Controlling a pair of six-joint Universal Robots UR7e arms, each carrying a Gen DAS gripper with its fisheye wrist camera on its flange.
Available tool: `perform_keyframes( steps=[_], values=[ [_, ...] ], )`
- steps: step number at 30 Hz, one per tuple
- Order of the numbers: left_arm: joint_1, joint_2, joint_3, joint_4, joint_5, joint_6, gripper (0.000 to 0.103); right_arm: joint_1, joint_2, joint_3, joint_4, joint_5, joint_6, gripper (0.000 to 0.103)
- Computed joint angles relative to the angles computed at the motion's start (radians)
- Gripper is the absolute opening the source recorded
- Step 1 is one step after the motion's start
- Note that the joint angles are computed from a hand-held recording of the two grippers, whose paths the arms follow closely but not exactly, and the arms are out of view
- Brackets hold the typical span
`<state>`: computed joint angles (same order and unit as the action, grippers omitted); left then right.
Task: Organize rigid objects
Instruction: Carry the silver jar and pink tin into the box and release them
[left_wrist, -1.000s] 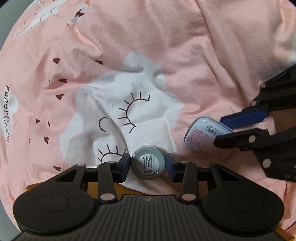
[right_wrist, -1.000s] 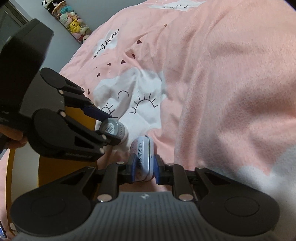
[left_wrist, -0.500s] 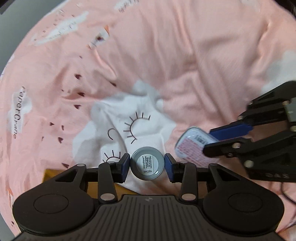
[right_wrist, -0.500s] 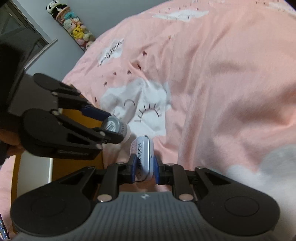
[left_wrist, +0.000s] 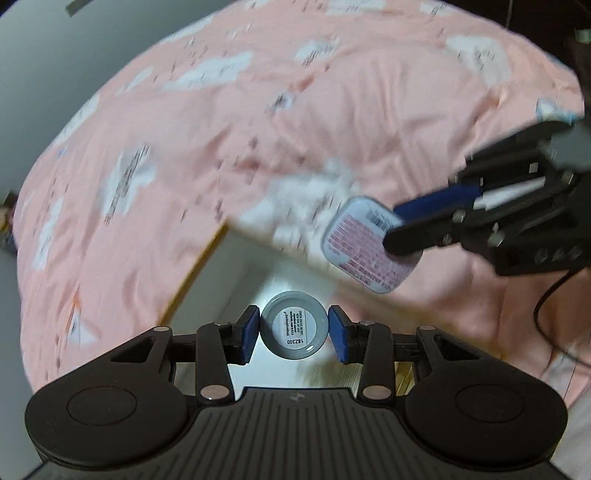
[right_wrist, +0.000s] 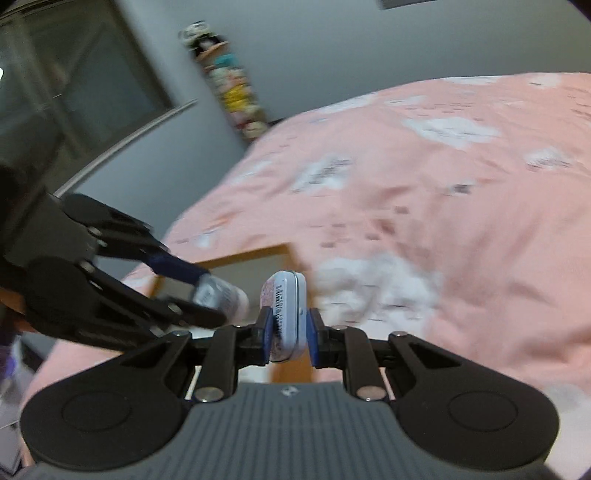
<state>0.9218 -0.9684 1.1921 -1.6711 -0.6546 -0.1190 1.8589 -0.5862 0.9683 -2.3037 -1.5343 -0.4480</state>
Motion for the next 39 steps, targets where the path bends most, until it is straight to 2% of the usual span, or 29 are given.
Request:
perform_keyframes(
  steps=[2,5,7,11,14,20,30,33,34,36,38,39],
  values=[
    [0.007,-0.033,0.032,0.057,-0.001,-0.049,0.046,0.019,0.024,-0.033,0.059,0.015,-0.026,0.018],
    [0.032,-0.071,0.076,0.106,-0.013,-0.077,0.046,0.052,0.072,-0.068,0.112,-0.016,-0.069,0.017],
    [0.051,-0.088,0.096,0.124,-0.022,-0.08,0.046,0.066,0.12,-0.121,0.17,-0.043,-0.067,0.017],
    [0.082,-0.104,0.12,0.132,-0.039,-0.042,0.046,0.086,0.224,-0.237,0.273,-0.11,-0.041,0.017],
    [0.095,-0.101,0.123,0.144,-0.043,-0.011,0.046,0.088,0.282,-0.312,0.349,-0.123,-0.011,0.017],
    [0.109,-0.097,0.136,0.17,-0.049,0.034,0.046,0.096,0.361,-0.399,0.419,-0.161,-0.005,0.017],
    [0.125,-0.087,0.142,0.157,-0.059,0.037,0.048,0.105,0.426,-0.467,0.454,-0.221,0.019,0.019],
    [0.123,-0.092,0.149,0.144,-0.065,0.032,0.053,0.109,0.417,-0.449,0.425,-0.233,0.013,0.024],
    [0.124,-0.097,0.147,0.149,-0.064,0.033,0.054,0.111,0.413,-0.441,0.414,-0.237,0.007,0.03],
    [0.119,-0.1,0.148,0.153,-0.057,0.027,0.056,0.114,0.399,-0.416,0.391,-0.24,0.0,0.032],
    [0.115,-0.107,0.15,0.14,-0.059,0.025,0.063,0.12,0.384,-0.385,0.355,-0.254,-0.018,0.041],
    [0.112,-0.111,0.153,0.129,-0.06,0.022,0.064,0.121,0.369,-0.36,0.331,-0.259,-0.028,0.042]
  ],
)
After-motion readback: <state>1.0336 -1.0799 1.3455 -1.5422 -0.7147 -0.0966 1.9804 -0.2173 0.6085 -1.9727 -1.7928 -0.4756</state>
